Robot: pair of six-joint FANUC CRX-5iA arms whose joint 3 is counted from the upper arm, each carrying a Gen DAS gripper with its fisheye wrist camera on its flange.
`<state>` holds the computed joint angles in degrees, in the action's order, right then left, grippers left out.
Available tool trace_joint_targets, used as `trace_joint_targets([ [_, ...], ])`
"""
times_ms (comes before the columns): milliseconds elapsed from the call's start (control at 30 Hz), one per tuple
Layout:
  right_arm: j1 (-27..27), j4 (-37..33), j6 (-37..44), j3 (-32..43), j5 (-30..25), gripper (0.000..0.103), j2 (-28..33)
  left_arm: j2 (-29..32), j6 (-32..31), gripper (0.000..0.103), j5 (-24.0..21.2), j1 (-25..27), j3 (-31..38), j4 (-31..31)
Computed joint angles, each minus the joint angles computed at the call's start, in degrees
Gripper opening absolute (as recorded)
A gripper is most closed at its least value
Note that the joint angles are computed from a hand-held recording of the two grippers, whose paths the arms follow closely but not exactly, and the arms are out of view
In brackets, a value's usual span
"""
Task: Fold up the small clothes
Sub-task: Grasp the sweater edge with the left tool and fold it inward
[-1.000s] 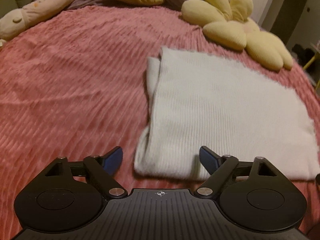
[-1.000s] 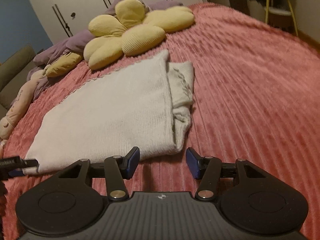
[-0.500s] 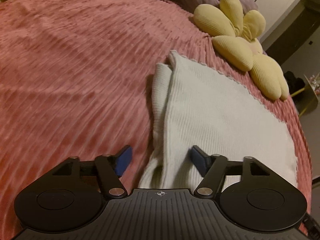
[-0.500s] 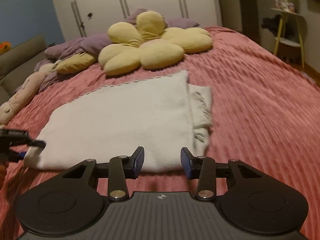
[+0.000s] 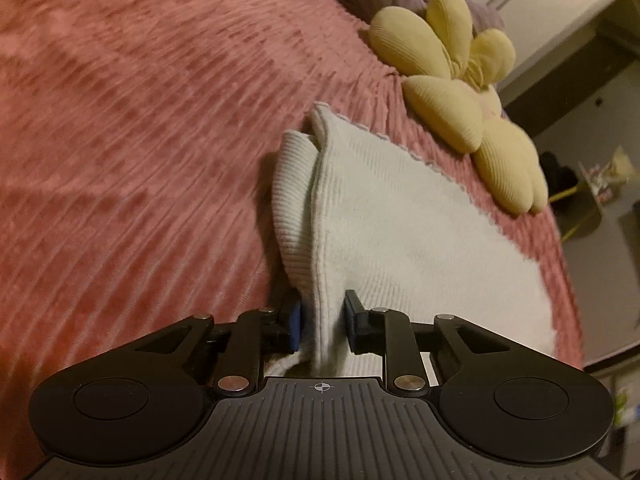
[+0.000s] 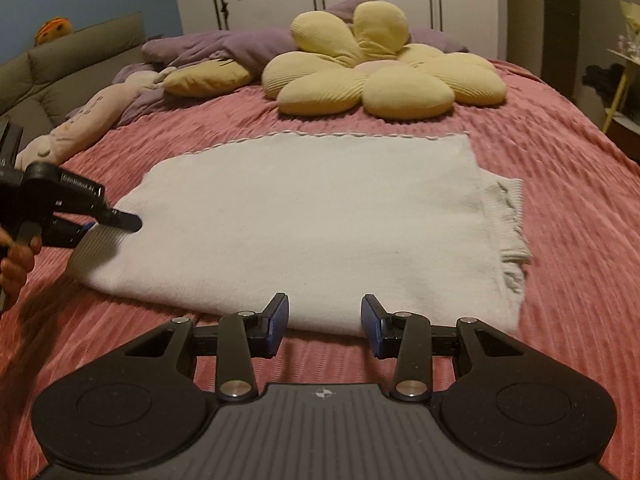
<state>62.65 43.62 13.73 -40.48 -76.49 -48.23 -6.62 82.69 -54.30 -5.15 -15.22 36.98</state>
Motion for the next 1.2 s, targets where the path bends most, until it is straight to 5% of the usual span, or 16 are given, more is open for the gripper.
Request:
trace_joint_targets([
  [333, -0.6, -0.4, 2.8, 0.5, 1.2, 0.04, 1.8, 0.4, -1.9, 0.041, 1.6, 0.6, -2.5, 3.8],
  [533, -1.3, -0.7, 3.0, 0.8, 2.1, 0.04, 2.8, 1.3, -2.4, 0.023, 0.5, 2.0, -3.5, 8.7],
  [867, -2.2, 0.2, 3.1, 1.0, 1.7, 0.04, 3.6, 0.8, -0.4, 0.021, -1.0, -0.2, 3.0, 3.0],
  [1200, -1.5, 2.9, -0.3, -0.2, -0.4, 0.04, 1.9, 2.1, -2.6, 0.021, -1.0, -10.8, 11.2, -2.5],
])
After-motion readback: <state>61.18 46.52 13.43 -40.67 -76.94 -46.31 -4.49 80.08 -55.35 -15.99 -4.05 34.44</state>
